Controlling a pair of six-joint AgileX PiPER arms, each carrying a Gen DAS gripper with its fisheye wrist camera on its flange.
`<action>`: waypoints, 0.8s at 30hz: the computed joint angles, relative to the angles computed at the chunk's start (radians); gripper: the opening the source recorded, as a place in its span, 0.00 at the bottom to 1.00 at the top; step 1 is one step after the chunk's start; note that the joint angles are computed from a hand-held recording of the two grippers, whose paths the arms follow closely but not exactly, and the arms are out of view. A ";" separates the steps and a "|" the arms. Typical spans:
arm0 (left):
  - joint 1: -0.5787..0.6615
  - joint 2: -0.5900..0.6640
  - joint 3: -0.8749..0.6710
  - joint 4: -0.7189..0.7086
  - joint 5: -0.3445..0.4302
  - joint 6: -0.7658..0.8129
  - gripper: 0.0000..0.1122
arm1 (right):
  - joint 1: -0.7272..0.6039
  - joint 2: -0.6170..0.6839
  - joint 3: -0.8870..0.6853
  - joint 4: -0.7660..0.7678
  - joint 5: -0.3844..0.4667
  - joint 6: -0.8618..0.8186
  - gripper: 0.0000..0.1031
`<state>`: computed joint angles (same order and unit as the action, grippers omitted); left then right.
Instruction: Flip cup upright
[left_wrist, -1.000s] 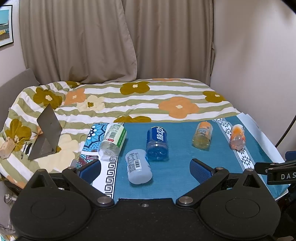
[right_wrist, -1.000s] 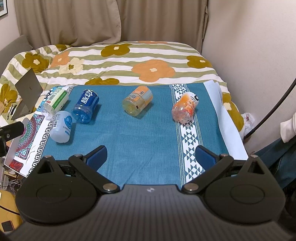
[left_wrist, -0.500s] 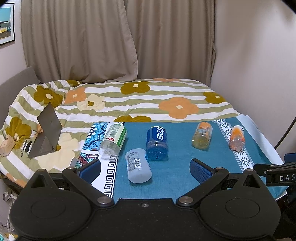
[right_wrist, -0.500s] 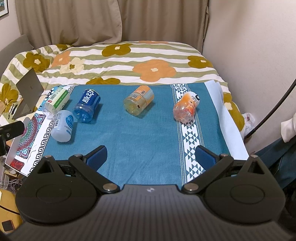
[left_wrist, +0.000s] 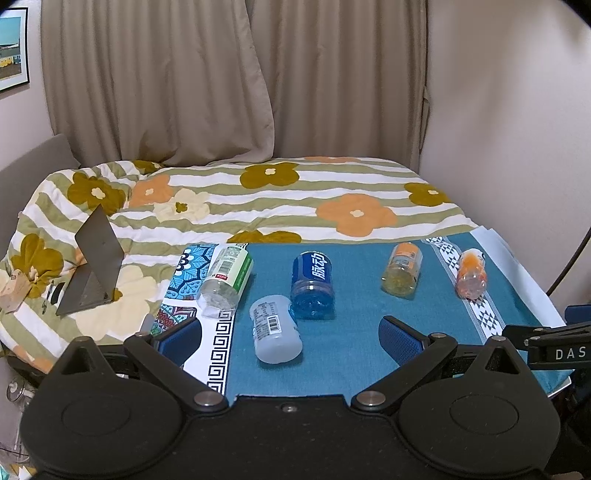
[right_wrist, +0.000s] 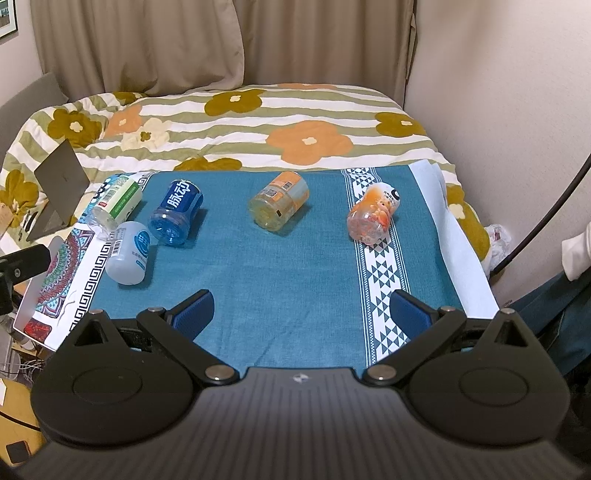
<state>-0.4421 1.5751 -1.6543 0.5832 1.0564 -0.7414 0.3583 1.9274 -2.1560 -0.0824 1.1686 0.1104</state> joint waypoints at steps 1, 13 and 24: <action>-0.001 0.000 0.002 0.001 -0.001 -0.002 0.92 | 0.000 0.000 -0.001 0.000 0.000 0.000 1.00; 0.006 0.011 -0.012 -0.014 0.000 0.015 0.92 | -0.008 0.005 -0.012 0.007 0.012 -0.001 1.00; 0.022 0.025 -0.027 -0.032 -0.002 0.045 0.92 | 0.000 0.029 -0.049 -0.004 0.040 0.007 1.00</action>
<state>-0.4204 1.6004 -1.6813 0.5516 1.0547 -0.6962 0.3586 1.9560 -2.2048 -0.0869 1.2082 0.1179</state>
